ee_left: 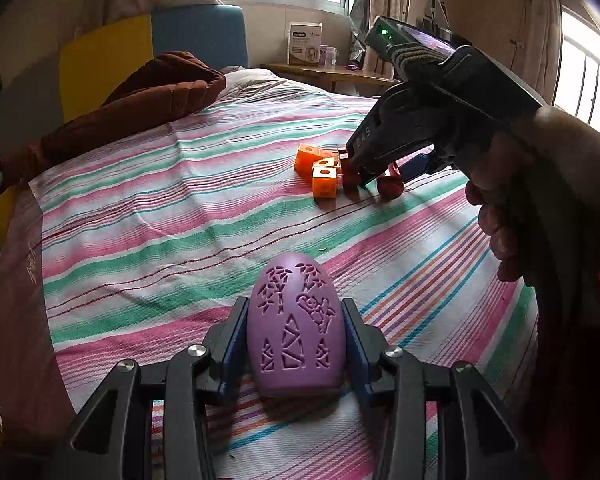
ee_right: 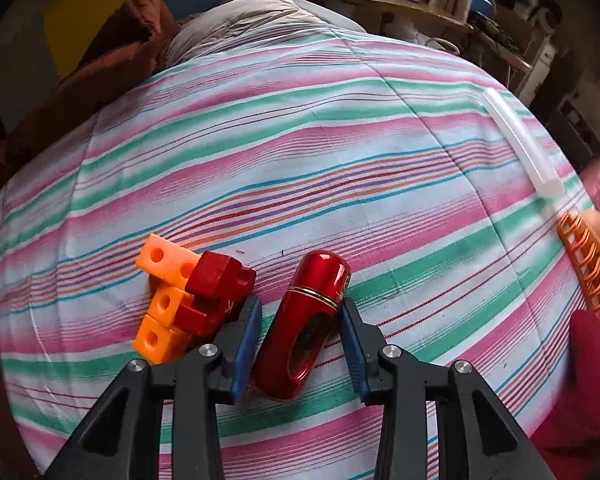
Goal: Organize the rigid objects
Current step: 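Hold the red cylinder in the right gripper and purple oval in the left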
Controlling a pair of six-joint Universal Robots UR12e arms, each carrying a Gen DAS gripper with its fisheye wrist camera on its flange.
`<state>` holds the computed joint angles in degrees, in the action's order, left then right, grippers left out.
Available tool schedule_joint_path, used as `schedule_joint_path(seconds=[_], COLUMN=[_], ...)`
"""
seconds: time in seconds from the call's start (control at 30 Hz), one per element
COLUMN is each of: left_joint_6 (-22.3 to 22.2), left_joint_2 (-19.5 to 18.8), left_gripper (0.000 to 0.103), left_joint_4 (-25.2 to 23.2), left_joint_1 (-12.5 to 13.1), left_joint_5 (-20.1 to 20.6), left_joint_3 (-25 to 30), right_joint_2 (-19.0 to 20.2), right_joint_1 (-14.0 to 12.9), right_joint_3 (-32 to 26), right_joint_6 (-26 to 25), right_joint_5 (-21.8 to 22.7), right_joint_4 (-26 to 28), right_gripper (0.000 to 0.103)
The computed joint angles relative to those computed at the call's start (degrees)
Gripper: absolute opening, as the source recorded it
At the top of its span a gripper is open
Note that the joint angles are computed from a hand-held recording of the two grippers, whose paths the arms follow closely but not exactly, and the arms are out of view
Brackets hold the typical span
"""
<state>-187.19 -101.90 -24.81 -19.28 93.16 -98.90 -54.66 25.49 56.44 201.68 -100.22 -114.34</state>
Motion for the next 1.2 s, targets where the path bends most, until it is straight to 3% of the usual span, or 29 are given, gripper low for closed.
schedule_joint_path(seconds=[0.4,0.57,0.87,1.2], left_joint_6=[0.1,0.1,0.1,0.2], left_joint_2=[-0.1,-0.2,-0.2,-0.2], left_gripper=[0.044,0.044,0.044,0.044], left_joint_4=[0.4,0.4,0.4,0.5], left_joint_1=[-0.3,-0.3,-0.3,-0.3], left_joint_5=[0.7,0.7,0.6,0.8], left_joint_3=[-0.1,-0.1,-0.1,-0.1], right_joint_2=[1.1,0.7,0.1,0.5], right_joint_1=[0.7,0.4,0.6,0.3], right_joint_3=[-1.3,-0.7,0.8,-0.4], right_joint_6=[-4.1,-2.3,-1.9,-1.9], right_joint_5=[-3.3,-1.5,-2.1,-1.2], right_joint_4=[0.1,-0.3,-2.5,-0.4], right_gripper=[0.036,0.037,0.037,0.037])
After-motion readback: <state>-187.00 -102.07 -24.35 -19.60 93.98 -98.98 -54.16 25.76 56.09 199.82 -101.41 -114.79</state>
